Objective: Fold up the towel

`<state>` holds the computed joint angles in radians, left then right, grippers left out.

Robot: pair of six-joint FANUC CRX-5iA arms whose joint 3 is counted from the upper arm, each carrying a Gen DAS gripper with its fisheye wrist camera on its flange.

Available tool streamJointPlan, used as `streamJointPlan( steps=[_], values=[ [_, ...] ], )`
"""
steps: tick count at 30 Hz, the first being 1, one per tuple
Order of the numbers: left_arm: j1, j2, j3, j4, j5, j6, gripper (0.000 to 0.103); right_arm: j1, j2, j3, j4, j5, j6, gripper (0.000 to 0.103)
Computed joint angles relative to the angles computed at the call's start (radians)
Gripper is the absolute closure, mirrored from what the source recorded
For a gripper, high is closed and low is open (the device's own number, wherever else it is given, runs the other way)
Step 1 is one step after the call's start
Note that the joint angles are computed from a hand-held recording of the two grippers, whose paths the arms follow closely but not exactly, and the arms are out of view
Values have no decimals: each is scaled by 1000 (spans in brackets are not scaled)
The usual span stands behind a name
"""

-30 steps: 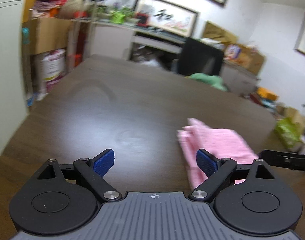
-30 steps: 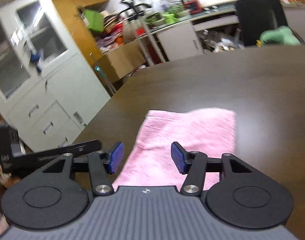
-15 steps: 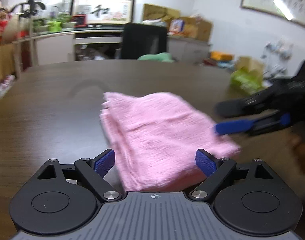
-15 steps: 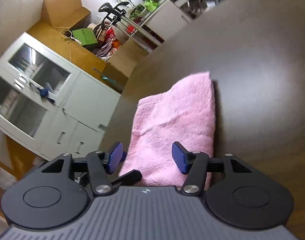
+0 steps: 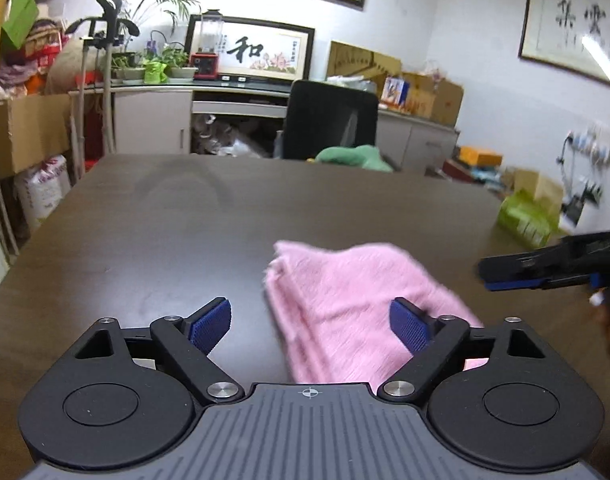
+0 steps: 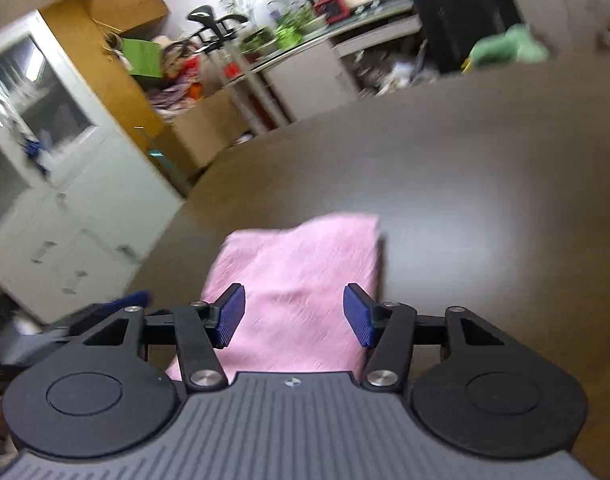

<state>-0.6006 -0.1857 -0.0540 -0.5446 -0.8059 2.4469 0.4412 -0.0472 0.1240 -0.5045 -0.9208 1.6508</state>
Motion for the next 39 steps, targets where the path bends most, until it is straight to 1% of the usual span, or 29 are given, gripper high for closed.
streamJointPlan(
  steps=[1, 3, 4, 5, 6, 9, 11, 12, 14, 16, 20, 21, 22, 24, 25, 29, 32, 33, 36, 39],
  values=[
    [26, 6, -4, 60, 40, -48, 22, 38, -3, -16, 84, 45, -47, 46],
    [89, 19, -33, 224, 151, -181, 22, 103, -6, -57, 249, 132, -163, 46],
    [109, 29, -43, 285, 188, -232, 22, 116, -2, -65, 286, 153, -201, 46],
    [127, 39, -54, 350, 224, -287, 22, 117, 2, -65, 287, 159, -212, 46],
    [135, 47, -56, 378, 236, -309, 22, 114, 7, -62, 279, 161, -214, 46],
    [173, 92, -52, 443, 213, -329, 28, 101, 16, -60, 255, 150, -184, 44],
    [189, 109, -44, 437, 163, -291, 29, 100, 18, -66, 265, 154, -162, 44],
    [199, 111, -50, 445, 154, -284, 32, 101, 20, -67, 273, 156, -157, 44],
    [216, 107, -69, 465, 159, -291, 33, 105, 29, -56, 275, 149, -150, 43],
    [212, 106, -66, 448, 157, -290, 34, 99, 43, -27, 239, 127, -105, 43],
    [177, 117, -30, 358, 114, -258, 34, 103, 71, 17, 193, 86, -31, 43],
    [163, 124, -11, 325, 87, -245, 34, 86, 88, 47, 131, 55, 9, 43],
    [149, 132, 10, 292, 56, -231, 33, 52, 112, 90, 37, 4, 56, 43],
    [120, 152, 54, 228, -14, -204, 25, -23, 165, 168, -143, -103, 114, 43],
    [116, 160, 65, 217, -32, -197, 23, -42, 185, 189, -188, -129, 116, 43],
    [114, 159, 74, 206, -47, -188, 23, -23, 213, 196, -135, -126, 65, 44],
    [70, 153, 110, 90, -110, -116, 24, -8, 191, 176, -96, -104, 52, 44],
    [62, 150, 115, 71, -120, -105, 25, -4, 168, 159, -91, -86, 61, 43],
    [37, 108, 104, 8, -127, -60, 25, -14, 119, 124, -115, -73, 102, 42],
    [6, 81, 98, -45, -140, -25, 24, -17, 93, 101, -120, -100, 127, 39]
  ],
)
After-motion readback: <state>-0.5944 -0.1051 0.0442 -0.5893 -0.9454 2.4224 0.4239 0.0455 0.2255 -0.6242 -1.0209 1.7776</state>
